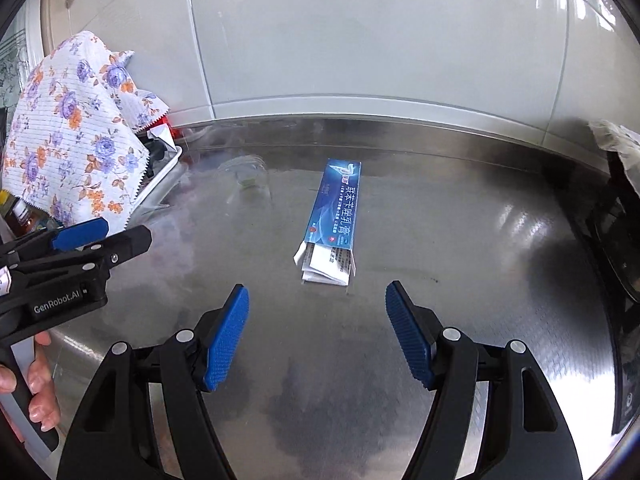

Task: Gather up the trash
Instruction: 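Grasp the clear plastic bottle with the left tool while the right tool grasps the blue toothpaste box, then carry the bottle and blue box down over the yellow bin with both tools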

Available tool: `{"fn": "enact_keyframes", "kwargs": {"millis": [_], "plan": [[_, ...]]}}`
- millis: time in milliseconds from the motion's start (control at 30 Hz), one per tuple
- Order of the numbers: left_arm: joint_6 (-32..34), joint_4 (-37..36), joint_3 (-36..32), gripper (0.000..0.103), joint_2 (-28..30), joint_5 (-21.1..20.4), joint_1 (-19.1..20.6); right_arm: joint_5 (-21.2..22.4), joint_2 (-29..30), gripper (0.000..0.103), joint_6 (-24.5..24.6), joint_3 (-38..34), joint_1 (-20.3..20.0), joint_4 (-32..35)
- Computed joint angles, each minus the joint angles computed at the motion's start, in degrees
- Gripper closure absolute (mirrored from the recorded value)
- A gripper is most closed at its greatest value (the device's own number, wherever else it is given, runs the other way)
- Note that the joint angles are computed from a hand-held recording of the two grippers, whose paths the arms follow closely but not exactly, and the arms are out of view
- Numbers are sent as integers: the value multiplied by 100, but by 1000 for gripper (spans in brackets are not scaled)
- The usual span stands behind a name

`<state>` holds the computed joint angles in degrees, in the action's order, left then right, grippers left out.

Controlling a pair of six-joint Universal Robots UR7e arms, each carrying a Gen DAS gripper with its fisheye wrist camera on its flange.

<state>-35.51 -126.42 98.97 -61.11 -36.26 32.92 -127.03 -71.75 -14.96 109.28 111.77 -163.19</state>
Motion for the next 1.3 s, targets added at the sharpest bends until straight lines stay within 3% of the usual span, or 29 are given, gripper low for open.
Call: {"fn": "enact_keyframes", "kwargs": {"millis": [367,600,800,900,1033,1300], "plan": [[566,-272,-957,35,926,-151,663,344,724,32,-126,-727,-435,197],[675,-324,-1244,38,1182,-173,900,415,1023,32,-175,-1067,-576,329],[788,-327,-1517,53,1403,-200,1028,346,1174,32,-327,-1221,-625,347],[867,-386,-1573,65,1447,-254,1074,319,1206,53,-445,-1253,-614,308],[1017,-451,-1673,91,1501,-318,1111,352,1172,61,-439,-1246,-630,306],[1047,-617,-1652,93,1433,-376,1064,410,1072,62,-430,-1185,-582,250]]}}
